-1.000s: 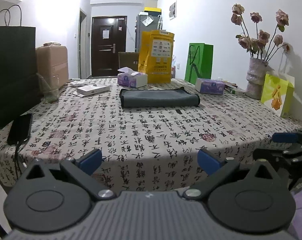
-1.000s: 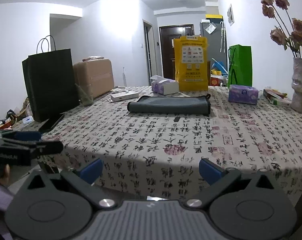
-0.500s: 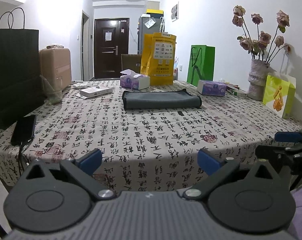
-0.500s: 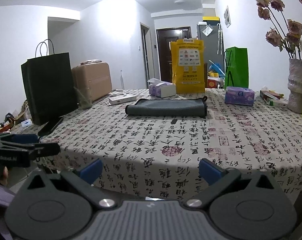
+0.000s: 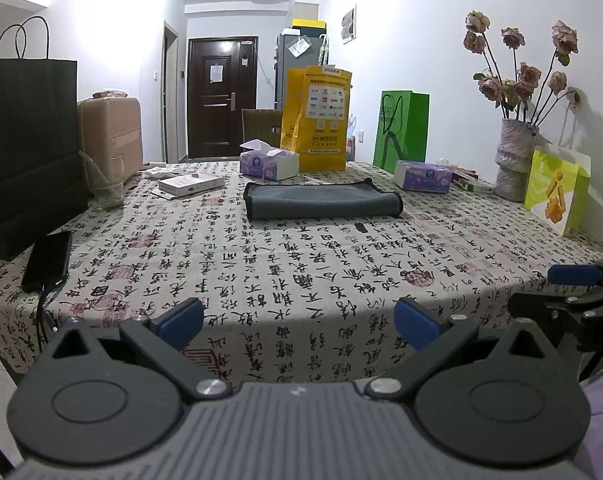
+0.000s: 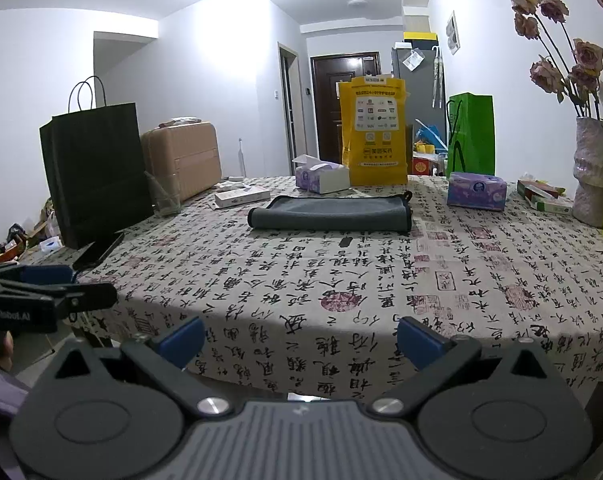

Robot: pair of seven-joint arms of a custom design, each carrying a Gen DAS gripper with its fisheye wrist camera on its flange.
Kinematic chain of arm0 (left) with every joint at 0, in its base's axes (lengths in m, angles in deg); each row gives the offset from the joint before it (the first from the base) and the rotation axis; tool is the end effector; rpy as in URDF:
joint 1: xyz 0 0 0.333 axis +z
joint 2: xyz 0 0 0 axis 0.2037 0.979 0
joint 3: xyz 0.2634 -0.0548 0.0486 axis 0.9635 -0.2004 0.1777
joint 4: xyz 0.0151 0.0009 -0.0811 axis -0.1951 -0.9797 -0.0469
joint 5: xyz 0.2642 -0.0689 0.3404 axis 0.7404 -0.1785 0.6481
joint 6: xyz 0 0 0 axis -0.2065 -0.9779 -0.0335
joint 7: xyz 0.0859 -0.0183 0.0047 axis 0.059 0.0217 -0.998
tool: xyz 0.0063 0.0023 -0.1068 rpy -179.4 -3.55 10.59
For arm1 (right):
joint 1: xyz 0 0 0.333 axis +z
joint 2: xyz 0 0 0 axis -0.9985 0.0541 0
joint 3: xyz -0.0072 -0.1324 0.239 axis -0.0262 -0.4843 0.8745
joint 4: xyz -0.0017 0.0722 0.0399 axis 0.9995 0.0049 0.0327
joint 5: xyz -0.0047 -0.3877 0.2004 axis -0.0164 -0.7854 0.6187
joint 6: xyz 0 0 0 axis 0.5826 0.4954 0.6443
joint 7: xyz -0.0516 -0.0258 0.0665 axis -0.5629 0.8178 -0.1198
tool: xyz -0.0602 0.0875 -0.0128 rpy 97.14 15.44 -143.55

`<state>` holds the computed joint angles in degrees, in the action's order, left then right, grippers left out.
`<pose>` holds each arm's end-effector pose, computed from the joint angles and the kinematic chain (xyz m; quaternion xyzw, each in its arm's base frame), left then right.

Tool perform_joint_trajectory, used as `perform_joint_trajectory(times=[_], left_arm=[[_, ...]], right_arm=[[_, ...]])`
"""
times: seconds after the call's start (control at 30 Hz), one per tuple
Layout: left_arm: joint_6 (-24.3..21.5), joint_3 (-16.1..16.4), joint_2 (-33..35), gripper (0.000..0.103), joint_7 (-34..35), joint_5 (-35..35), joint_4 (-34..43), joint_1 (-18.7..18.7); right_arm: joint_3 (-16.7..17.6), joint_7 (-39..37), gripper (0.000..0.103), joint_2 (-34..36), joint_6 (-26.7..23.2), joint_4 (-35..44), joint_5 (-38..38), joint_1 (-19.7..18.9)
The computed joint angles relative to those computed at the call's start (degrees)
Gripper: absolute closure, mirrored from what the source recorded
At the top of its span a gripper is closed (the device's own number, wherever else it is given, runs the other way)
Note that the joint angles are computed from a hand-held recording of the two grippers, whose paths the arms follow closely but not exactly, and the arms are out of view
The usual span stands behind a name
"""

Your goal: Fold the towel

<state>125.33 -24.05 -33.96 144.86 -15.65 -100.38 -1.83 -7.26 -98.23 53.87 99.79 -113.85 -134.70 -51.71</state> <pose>0.7273 -0.3522 0.3949 -0.3871 0.7481 -0.4844 0.2363 0.6175 0.4009 0.3744 -0.5202 0.6608 -0.3881 0.3770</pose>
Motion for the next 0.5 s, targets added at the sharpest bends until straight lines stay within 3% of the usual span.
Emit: perform_joint_trajectory(times=[0.5], left_arm=[[-0.1,0.0,0.2,0.000,-0.1,0.2,0.2,0.0]], right_arm=[[0.0,0.5,0.000,-0.1,0.2,-0.2,-0.2,-0.1]])
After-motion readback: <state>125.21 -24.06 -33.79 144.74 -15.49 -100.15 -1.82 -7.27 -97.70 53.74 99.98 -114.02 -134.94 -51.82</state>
